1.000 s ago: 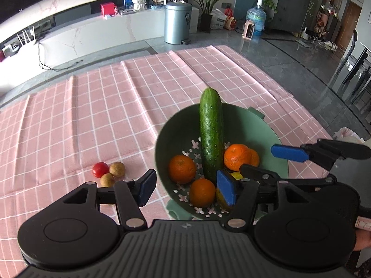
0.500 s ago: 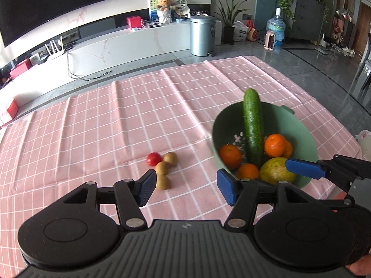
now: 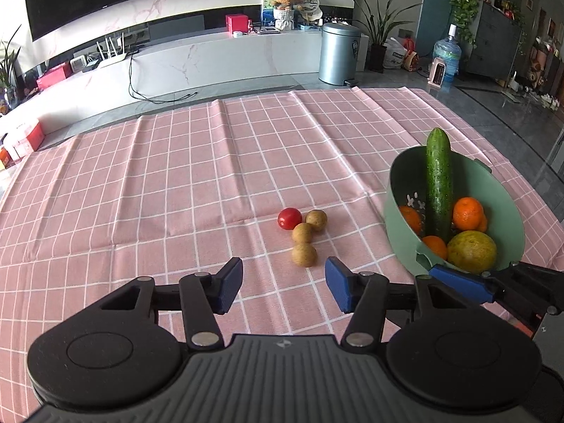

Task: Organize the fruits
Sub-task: 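Move both grippers to the small brown fruits and grasp one with the left gripper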

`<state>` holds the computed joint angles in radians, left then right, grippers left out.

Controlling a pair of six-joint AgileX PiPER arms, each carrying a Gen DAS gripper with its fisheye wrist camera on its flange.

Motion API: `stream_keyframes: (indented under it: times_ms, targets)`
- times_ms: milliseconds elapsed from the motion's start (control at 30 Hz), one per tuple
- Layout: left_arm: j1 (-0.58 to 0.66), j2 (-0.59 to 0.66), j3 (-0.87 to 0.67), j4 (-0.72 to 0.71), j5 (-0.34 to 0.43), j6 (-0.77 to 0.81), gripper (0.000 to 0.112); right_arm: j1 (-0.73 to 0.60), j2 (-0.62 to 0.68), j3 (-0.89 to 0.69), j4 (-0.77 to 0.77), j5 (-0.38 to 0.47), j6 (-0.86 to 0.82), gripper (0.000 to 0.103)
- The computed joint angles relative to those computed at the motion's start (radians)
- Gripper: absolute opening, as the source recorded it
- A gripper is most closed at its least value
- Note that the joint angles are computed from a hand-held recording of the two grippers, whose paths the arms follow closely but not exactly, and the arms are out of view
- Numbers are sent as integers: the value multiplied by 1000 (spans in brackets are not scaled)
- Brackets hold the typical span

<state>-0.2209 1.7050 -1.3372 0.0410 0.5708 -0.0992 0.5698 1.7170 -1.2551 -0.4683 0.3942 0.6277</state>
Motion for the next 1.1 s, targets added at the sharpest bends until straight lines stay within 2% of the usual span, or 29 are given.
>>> stream_keyframes:
  times_ms: [100, 200, 300, 400, 533, 600, 767, 833, 933, 1100]
  targets:
    - [10, 4, 27, 0, -42, 2, 62, 6, 27, -20, 13, -4, -15, 32]
    - [6, 12, 42, 50, -70, -31, 62, 13, 52, -32, 1, -16, -1, 32]
    - [20, 17, 60, 8, -99, 19, 62, 24, 81, -48, -46, -23, 29, 32]
    - [36, 35, 60, -25, -105, 21, 62, 23, 120, -90, -13, -6, -9, 32]
    - [77, 74, 31, -185, -86, 131, 62, 27, 166, -127, -43, 17, 16, 32]
    - [96, 102, -1, -273, -52, 186, 62, 34, 194, -153, -73, 33, 37, 31]
    - [138, 174, -61, -512, 1, 366, 53, 49, 254, -202, -139, 54, 43, 27]
    - [129, 197, -76, -505, -5, 364, 53, 53, 272, -215, -152, 62, 45, 26]
    - [99, 243, -124, -412, 3, 296, 53, 54, 296, -236, -143, 79, 30, 18]
    - [87, 297, -176, -398, 25, 303, 49, 50, 325, -267, -112, 99, 6, 18]
